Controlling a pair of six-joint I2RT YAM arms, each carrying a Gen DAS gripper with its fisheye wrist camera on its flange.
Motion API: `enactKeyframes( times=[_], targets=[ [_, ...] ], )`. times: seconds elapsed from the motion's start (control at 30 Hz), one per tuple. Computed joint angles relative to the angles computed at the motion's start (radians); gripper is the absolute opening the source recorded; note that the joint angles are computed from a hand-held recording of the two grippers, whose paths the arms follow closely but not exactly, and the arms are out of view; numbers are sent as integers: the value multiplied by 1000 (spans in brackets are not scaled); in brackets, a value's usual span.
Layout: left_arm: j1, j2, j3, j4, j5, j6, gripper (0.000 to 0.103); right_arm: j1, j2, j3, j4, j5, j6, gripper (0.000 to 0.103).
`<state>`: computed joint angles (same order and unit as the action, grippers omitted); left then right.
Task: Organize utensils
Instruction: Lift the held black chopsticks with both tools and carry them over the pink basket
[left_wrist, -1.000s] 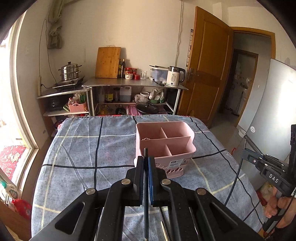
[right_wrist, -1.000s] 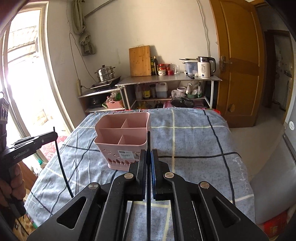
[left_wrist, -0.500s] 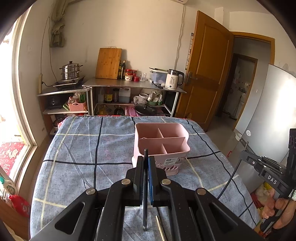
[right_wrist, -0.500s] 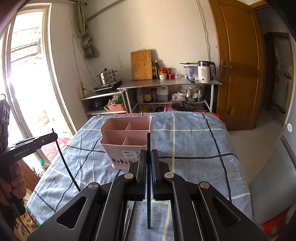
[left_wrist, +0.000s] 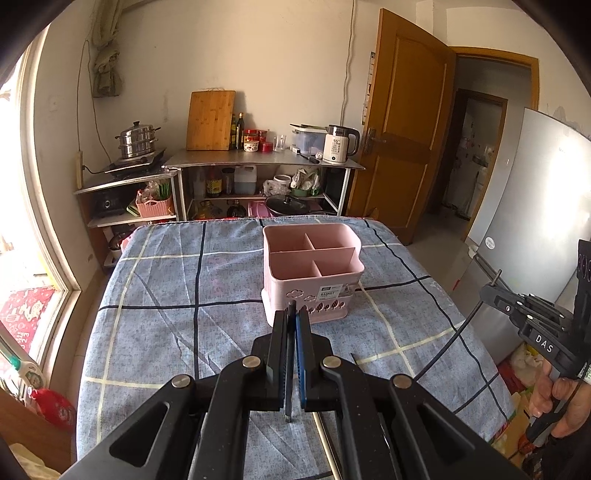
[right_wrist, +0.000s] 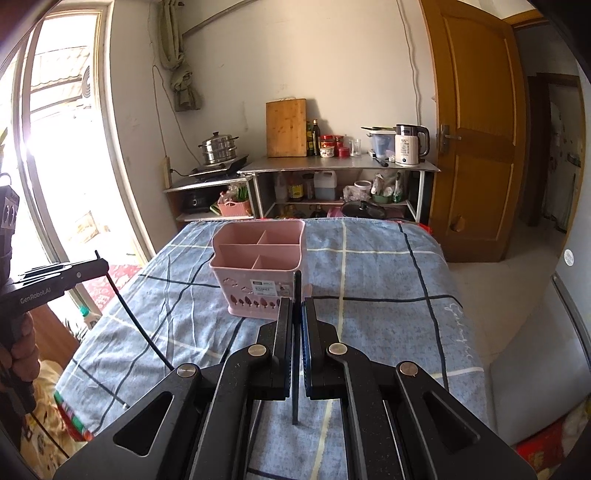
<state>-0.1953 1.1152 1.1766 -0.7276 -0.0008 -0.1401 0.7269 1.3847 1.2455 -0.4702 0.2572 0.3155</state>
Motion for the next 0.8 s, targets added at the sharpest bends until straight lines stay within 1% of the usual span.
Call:
enactKeyframes(
  times=[0.2,0.43,0.63,0.8],
  targets=[
    [-7,9,21,-22,-10,-4,4,-8,-10,10,-1,-8,-7,4],
    [25,65,92,17,32,-20,4,-33,38,74,47,-41,-9,4],
    [60,153,210,62,83,-36,4,-46,132,194,92,-65,-7,4],
    [83,249,362,69,113,-54,4,-56,237,348,99,-83,-12,4]
  ],
)
